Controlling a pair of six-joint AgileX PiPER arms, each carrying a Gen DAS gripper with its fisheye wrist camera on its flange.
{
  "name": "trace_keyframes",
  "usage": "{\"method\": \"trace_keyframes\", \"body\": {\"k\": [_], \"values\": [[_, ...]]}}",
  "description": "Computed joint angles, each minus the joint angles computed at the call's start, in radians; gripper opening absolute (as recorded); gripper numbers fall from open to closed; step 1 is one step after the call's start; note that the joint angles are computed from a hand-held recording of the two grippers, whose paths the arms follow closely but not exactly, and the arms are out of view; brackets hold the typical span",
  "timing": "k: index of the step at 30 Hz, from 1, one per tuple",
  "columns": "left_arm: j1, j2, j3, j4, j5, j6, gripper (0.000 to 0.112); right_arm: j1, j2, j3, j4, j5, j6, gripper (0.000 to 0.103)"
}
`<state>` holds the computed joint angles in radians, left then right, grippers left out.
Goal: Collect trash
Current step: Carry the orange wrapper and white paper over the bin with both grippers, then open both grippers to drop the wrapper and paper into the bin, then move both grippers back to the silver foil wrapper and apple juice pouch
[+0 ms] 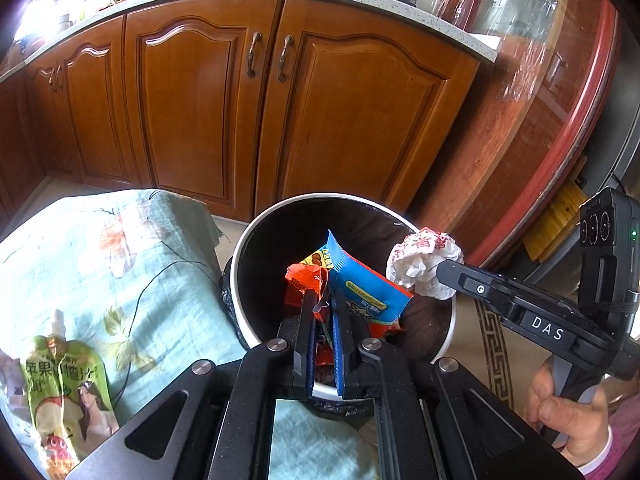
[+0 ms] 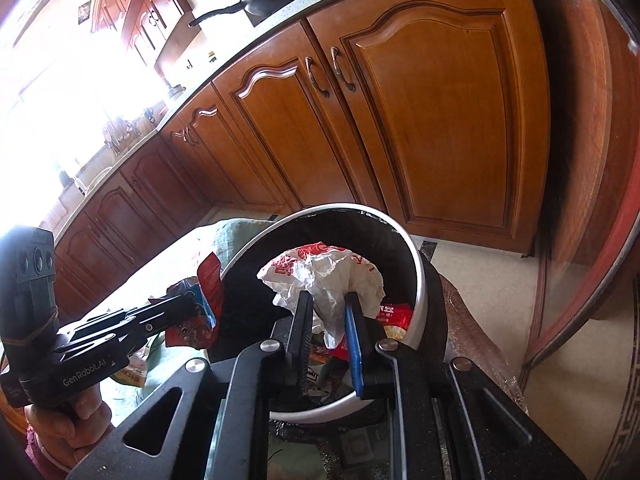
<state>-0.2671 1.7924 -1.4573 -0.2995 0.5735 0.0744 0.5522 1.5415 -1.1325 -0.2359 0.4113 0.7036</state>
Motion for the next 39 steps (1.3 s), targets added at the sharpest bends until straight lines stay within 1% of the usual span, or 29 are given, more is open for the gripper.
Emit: {"method": "trace_keyframes", "body": {"k": [1, 4, 5, 6, 7, 8, 9, 12, 14, 15, 16, 18, 24, 29, 32, 34, 36, 39], "values": [[-0.004, 0.01, -0.013, 0.014, 0.004, -0.012, 0.006, -0.001, 0.005, -0.008, -0.004, 0.005, -0.001, 0.018], [-0.012, 0.027, -0.04, 0.051, 0.019, -0.064, 0.023, -0.012, 0.017, -0.023, 0.017, 0.012, -0.024, 0.021], [-0.012, 0.029, -0.042, 0.052, 0.019, -0.07, 0.026, -0.014, 0.017, -0.021, 0.025, 0.014, -0.026, 0.023], [-0.012, 0.031, -0.045, 0.042, 0.02, -0.066, 0.027, -0.021, 0.016, -0.019, 0.046, 0.011, -0.043, 0.027], [-0.012, 0.034, -0.048, 0.036, 0.02, -0.067, 0.029, -0.025, 0.014, -0.015, 0.058, 0.007, -0.05, 0.035], [-0.013, 0.038, -0.05, 0.036, 0.019, -0.072, 0.035, -0.029, 0.008, -0.006, 0.066, -0.002, -0.053, 0.041], [-0.011, 0.033, -0.041, 0.034, 0.013, -0.074, 0.037, -0.033, 0.002, 0.004, 0.078, -0.013, -0.063, 0.048], [-0.006, 0.006, 0.003, 0.017, -0.007, -0.066, 0.039, -0.031, -0.017, 0.028, 0.08, -0.028, -0.053, 0.048], [0.0, -0.032, 0.054, 0.003, -0.031, -0.057, 0.044, -0.027, -0.031, 0.045, 0.086, -0.042, -0.048, 0.058], [0.007, -0.061, 0.097, -0.012, -0.051, -0.041, 0.046, -0.022, -0.042, 0.058, 0.082, -0.054, -0.036, 0.068], [0.011, -0.088, 0.129, -0.018, -0.063, -0.037, 0.049, -0.015, -0.054, 0.074, 0.072, -0.069, -0.018, 0.076], [0.024, -0.145, 0.2, -0.05, -0.09, -0.012, 0.05, 0.006, -0.073, 0.095, 0.018, -0.084, 0.049, 0.079], [0.091, -0.332, 0.417, -0.2, -0.131, 0.105, 0.051, 0.086, -0.1, 0.129, -0.109, -0.112, 0.235, 0.079], [0.17, -0.488, 0.564, -0.288, -0.112, 0.19, 0.053, 0.164, -0.1, 0.145, -0.184, -0.115, 0.349, 0.08], [0.239, -0.59, 0.641, -0.34, -0.07, 0.246, 0.053, 0.217, -0.094, 0.147, -0.229, -0.112, 0.417, 0.083], [0.304, -0.66, 0.689, -0.377, -0.029, 0.29, 0.055, 0.259, -0.087, 0.147, -0.291, -0.108, 0.493, 0.09], [0.375, -0.72, 0.719, -0.401, 0.024, 0.324, 0.057, 0.299, -0.077, 0.147, -0.343, -0.106, 0.559, 0.092], [0.504, -0.793, 0.765, -0.444, 0.099, 0.391, 0.06, 0.346, -0.05, 0.131, -0.366, -0.103, 0.6, 0.093]]}}
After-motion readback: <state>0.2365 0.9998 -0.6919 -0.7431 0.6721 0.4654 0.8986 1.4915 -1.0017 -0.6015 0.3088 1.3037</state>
